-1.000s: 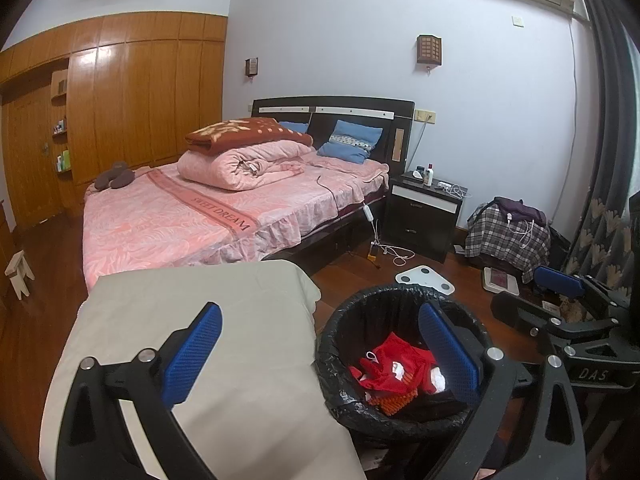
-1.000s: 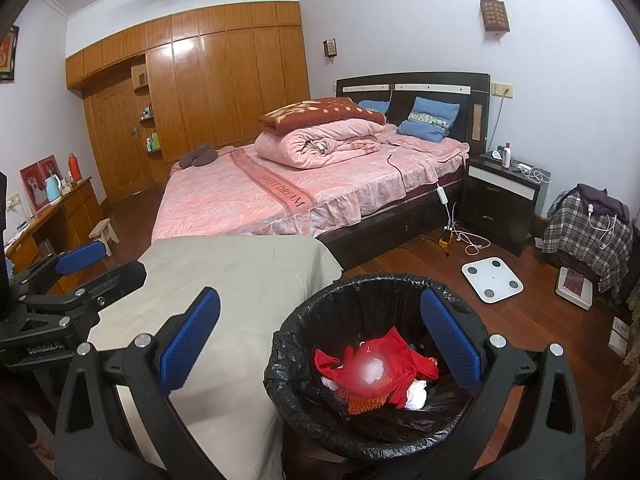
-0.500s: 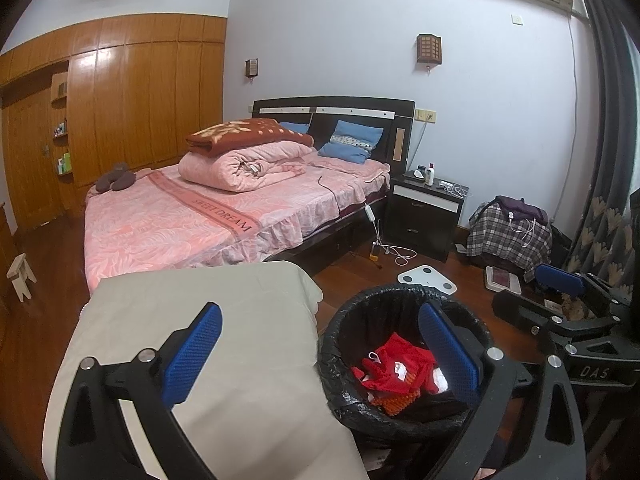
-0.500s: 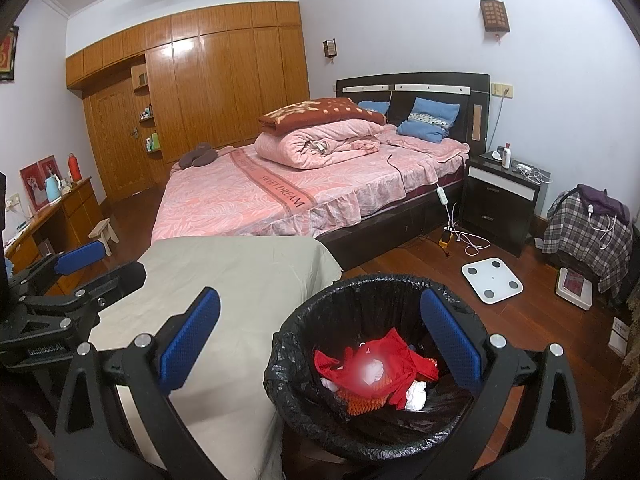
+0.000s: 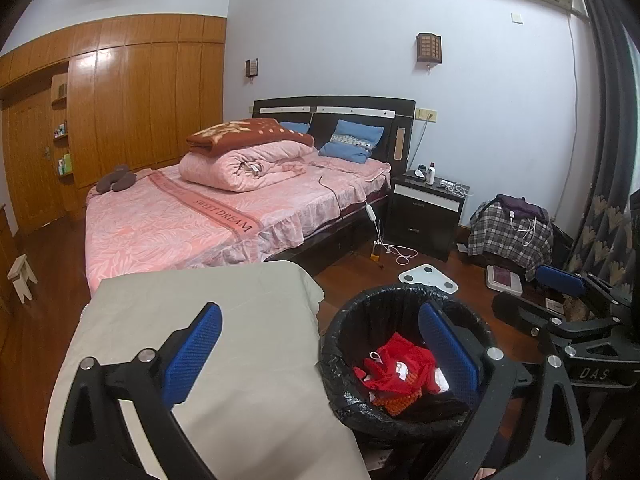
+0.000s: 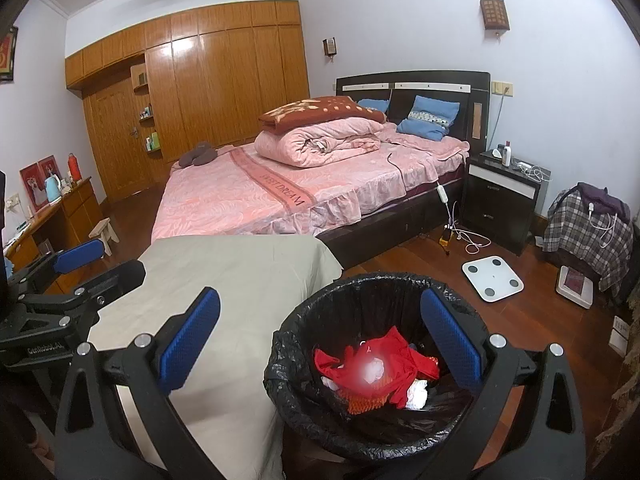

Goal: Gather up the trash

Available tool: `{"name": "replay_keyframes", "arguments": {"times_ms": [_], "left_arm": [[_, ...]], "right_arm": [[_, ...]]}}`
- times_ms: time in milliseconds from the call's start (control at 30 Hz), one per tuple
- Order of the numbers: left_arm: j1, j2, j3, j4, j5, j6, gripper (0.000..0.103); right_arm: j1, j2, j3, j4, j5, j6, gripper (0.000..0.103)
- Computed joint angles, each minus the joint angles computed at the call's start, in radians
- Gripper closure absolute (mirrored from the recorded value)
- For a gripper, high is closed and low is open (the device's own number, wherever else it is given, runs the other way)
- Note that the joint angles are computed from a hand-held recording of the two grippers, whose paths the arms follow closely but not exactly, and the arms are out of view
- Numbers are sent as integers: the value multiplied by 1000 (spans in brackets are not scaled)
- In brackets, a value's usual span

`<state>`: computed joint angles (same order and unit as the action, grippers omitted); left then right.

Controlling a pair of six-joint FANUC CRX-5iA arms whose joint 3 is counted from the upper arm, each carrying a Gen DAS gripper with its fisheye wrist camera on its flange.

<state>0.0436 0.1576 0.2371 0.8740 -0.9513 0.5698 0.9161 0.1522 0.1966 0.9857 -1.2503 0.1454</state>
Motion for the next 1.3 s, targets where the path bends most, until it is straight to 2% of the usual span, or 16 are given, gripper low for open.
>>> {"name": "replay_keyframes", "arguments": {"times_ms": [1300], "left_arm": [[0,1,10,-9,-6,10,6]], "right_arm": [[4,5,-3,-9,0,-9,5]]}}
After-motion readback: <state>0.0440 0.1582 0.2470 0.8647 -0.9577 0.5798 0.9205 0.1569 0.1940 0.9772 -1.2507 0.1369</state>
